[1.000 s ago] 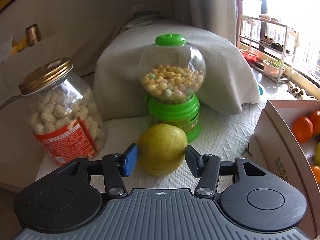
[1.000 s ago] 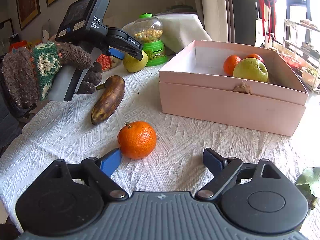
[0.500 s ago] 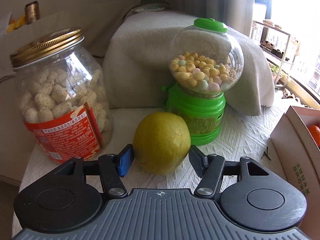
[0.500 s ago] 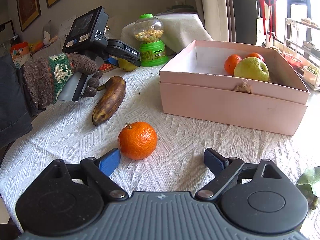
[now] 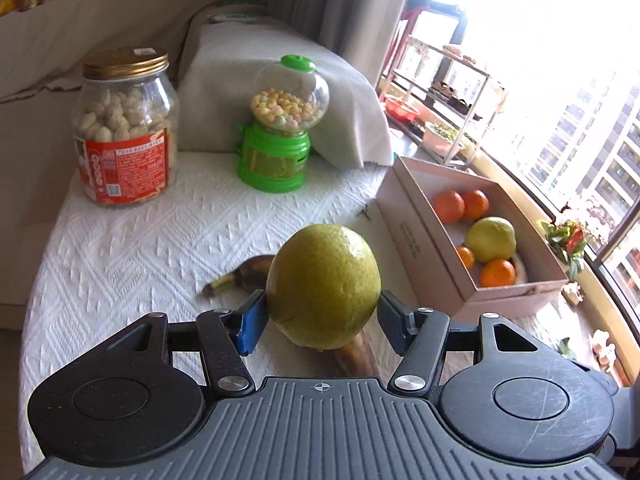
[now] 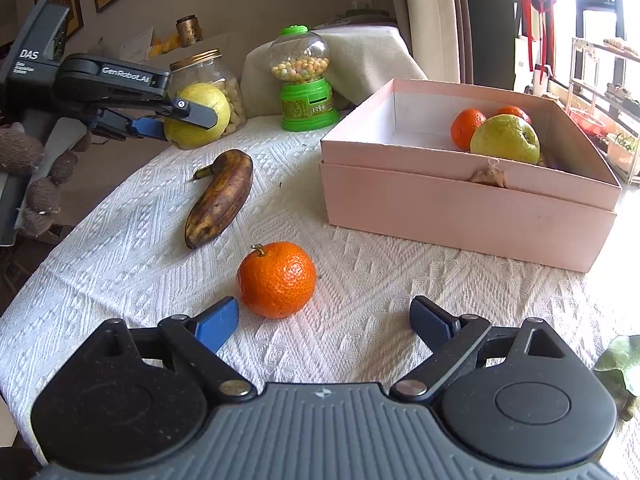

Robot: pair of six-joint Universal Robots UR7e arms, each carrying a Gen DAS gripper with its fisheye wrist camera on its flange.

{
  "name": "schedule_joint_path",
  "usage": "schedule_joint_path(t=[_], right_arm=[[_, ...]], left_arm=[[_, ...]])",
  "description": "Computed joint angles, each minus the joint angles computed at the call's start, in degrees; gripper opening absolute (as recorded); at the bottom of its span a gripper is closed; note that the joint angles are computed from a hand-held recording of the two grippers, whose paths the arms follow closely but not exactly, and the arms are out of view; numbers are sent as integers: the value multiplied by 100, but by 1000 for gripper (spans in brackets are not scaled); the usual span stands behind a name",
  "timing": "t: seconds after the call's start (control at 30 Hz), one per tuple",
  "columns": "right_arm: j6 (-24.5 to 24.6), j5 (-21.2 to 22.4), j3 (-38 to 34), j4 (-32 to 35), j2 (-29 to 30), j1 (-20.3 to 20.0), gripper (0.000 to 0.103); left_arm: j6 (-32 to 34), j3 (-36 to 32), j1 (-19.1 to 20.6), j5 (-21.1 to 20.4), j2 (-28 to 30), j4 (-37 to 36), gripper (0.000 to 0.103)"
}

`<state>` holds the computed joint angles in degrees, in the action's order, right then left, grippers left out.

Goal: Organize fruits

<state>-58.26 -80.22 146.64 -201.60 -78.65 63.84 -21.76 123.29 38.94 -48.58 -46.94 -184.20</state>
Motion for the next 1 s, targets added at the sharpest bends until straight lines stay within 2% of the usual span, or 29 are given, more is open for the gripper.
schedule_joint_path(t=[0.17, 0.23, 0.37, 0.5, 0.6, 0.7, 0.83, 0.93, 1.0], right_arm=[[-142, -239, -1, -175, 135, 129, 98], [-187, -319, -5, -224, 181, 173, 99], [-243, -456, -27, -249, 231, 255, 100], [-192, -483, 49, -291, 144, 269, 100], [-239, -213, 193, -37, -158, 182, 100], [-570, -23, 360, -43, -305, 262, 100], [-915, 7, 439, -419, -75, 542, 100], [-758, -296, 345, -1008, 364, 768, 99], [-615, -287, 296, -942, 357, 755, 99]], left_arm=[[-1409, 661, -469, -482, -386, 1157, 65], [-1663, 703, -517, -660, -341, 1416, 66], [-1914, 798, -670, -416, -232, 1249, 66], [-1866, 755, -529, -401, -161, 753, 65], [-1828, 709, -365, -489, -122, 256, 66], [-1743, 561, -219, -596, -21, 1, 66], [-1700, 490, -70, -893, 76, -559, 66], [-1680, 508, -8, -1086, 112, -884, 65], [-1630, 562, -17, -1074, 95, -991, 63]])
